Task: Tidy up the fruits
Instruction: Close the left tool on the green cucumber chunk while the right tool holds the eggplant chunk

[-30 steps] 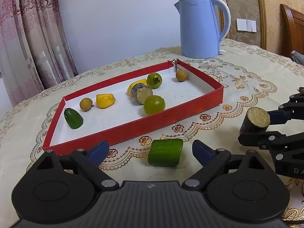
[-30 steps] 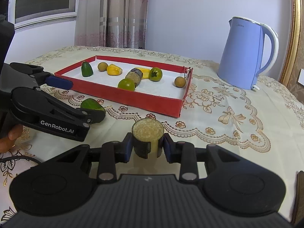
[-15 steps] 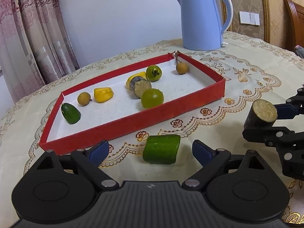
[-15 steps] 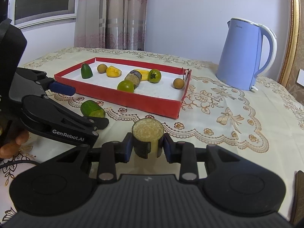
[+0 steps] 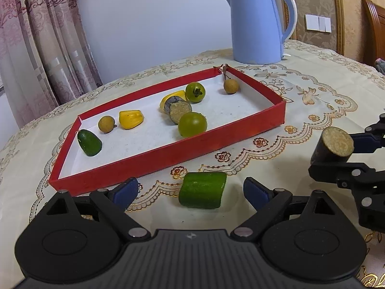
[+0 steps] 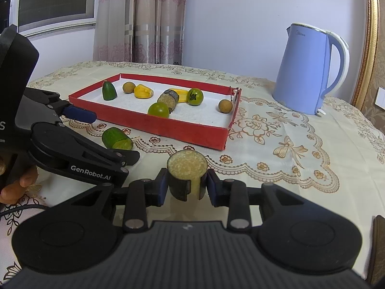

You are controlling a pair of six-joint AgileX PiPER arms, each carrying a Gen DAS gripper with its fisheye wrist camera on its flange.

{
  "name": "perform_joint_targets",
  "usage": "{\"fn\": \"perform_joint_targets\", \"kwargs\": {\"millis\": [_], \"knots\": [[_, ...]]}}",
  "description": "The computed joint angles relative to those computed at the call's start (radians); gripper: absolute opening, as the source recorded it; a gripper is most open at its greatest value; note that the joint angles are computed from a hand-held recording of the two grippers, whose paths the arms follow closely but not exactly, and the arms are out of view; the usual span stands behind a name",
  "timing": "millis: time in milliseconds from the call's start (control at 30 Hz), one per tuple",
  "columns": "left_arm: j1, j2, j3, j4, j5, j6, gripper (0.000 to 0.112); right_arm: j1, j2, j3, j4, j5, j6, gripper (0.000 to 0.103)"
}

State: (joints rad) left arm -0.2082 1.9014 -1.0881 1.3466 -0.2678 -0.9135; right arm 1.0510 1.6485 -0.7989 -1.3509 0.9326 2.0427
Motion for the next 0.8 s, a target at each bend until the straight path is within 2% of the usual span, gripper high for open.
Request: {"fn": "perform_joint_targets", "kwargs": {"millis": [300,367,433,533,667,800], "knots": [[0.009,0.013,-0.018,0.105,-0.009,-0.111,0.094,0.004,0.000,0.000,0.003,0.004,0.000,0.032],[0.024,0.017,-0.027,0.181,-0.034,-0.186,0.085,0.004,0.000,-0.002,0.003,0.005,0.000,0.032],[0.043,0.025,-0.045,0.278,-0.072,-0.288,0.072,0.005,0.000,-0.002,0.006,0.008,-0.001,0.032],[0.056,0.028,-0.058,0.330,-0.100,-0.342,0.067,0.007,-0.002,0.001,0.006,0.009,0.003,0.032],[0.055,0.024,-0.048,0.301,-0.097,-0.305,0.065,0.007,-0.001,0.002,0.005,0.006,0.006,0.032],[0.058,0.023,-0.050,0.333,-0.119,-0.333,0.049,0.007,0.000,0.004,0.001,0.004,0.011,0.032]]}}
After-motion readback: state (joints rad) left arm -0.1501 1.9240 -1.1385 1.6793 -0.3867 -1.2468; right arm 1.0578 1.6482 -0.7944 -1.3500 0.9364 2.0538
